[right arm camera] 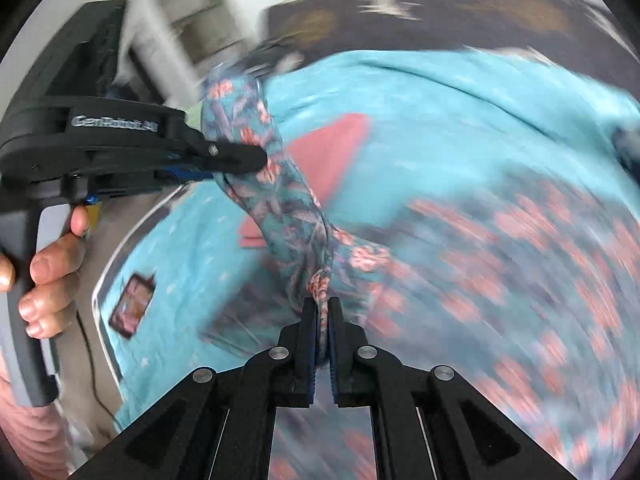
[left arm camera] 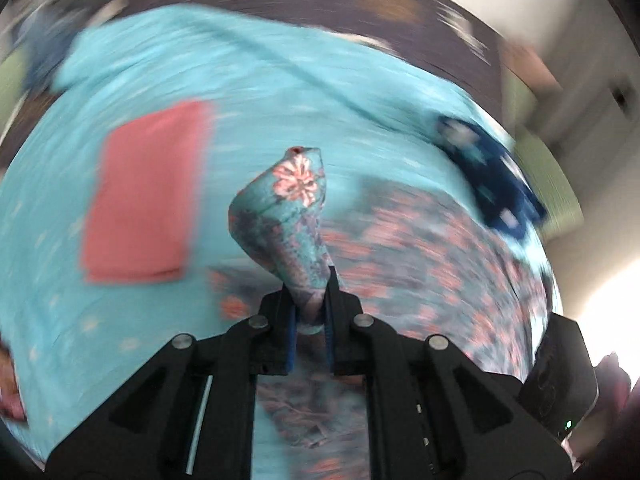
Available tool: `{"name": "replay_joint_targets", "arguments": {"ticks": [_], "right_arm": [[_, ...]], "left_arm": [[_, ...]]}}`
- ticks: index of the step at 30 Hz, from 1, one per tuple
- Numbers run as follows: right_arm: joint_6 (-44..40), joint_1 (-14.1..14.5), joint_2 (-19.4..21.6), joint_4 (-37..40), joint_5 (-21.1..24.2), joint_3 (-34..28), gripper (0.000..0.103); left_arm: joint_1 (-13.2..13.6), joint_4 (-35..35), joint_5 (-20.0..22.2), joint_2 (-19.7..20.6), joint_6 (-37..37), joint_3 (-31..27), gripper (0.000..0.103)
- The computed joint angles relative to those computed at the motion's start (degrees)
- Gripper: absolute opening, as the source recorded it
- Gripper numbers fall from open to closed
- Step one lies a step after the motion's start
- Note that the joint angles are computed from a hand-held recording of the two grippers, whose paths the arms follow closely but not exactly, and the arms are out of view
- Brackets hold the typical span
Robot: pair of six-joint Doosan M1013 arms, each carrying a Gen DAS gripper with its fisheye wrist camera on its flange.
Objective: Fold small clothes
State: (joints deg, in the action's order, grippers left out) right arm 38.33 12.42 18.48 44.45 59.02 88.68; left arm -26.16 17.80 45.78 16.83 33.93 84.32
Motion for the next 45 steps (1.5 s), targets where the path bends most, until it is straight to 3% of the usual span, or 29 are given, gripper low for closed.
{"name": "replay_joint_targets", "arguments": {"ticks": [3,8,14,17,20,24,28,30,33,36,38,39,40,41,45], "right_arm": [[1.75,-5.48,-1.36,0.05,-0.58,2.56,0.008],[4.90,-14.08,-2.40,-1.03,-1.44,3.89,0.016],[9.07,-18.92,-1.42,-4.44,-4.42,2.48,0.023],[9.42,-20.11,-0.04,-3.66,-2.83,0.92,0.026],[7.03,-20.21,1.40,-2.60,-0.16,-0.67,0.027],[3.77,-20.02,2.48,-1.68,3.64,-2.56,0.035],[2.36,-19.42,4.13,0.45,9.08,-4.93,0.042],[1.86,-19.01,4.72,1.04,10.89,-5.84,0.047],[2.11,-18.33,6.60,1.86,15.57,-7.93,0.064],[5.88,-17.58,8.83,2.25,18.56,-10.26,0.067],[10.36,-16.71,10.99,2.06,21.25,-12.78,0.067],[11.74,-16.49,11.57,2.26,21.92,-13.36,0.062],[12.90,-16.12,12.11,2.33,22.35,-14.02,0.022],[13.37,-15.62,12.45,2.22,22.29,-14.58,0.005],[10.61,-14.97,9.96,5.59,16.41,-13.75,0.006]], "left_arm": [[-2.91,-4.02,-0.56,5.05,10.57,-5.97,0.012],[-6.80,-8.10,4.00,12.35,23.32,-15.46,0.013],[-8.89,-8.25,6.90,13.51,27.59,-17.30,0.029],[-9.16,-6.19,6.65,11.12,24.79,-13.78,0.031],[-9.63,-0.65,6.24,7.71,16.58,-7.84,0.031],[-10.32,8.66,6.15,2.68,-0.09,0.97,0.031],[-9.99,14.28,1.20,-3.24,-16.32,9.80,0.031],[-10.43,15.15,4.97,-4.02,-18.58,10.78,0.031],[-11.43,16.59,9.71,-4.12,-18.71,11.11,0.031],[-11.42,15.28,9.33,-4.04,-17.69,11.61,0.031],[-10.92,13.59,9.07,-2.99,-14.93,11.10,0.031],[-10.59,12.99,9.47,-2.33,-13.92,10.68,0.031],[-10.12,12.45,9.90,-1.47,-13.37,10.09,0.031],[-9.70,12.58,10.03,-0.88,-13.53,9.76,0.031],[-9.15,19.28,15.06,0.73,-20.46,8.50,0.031]]}}
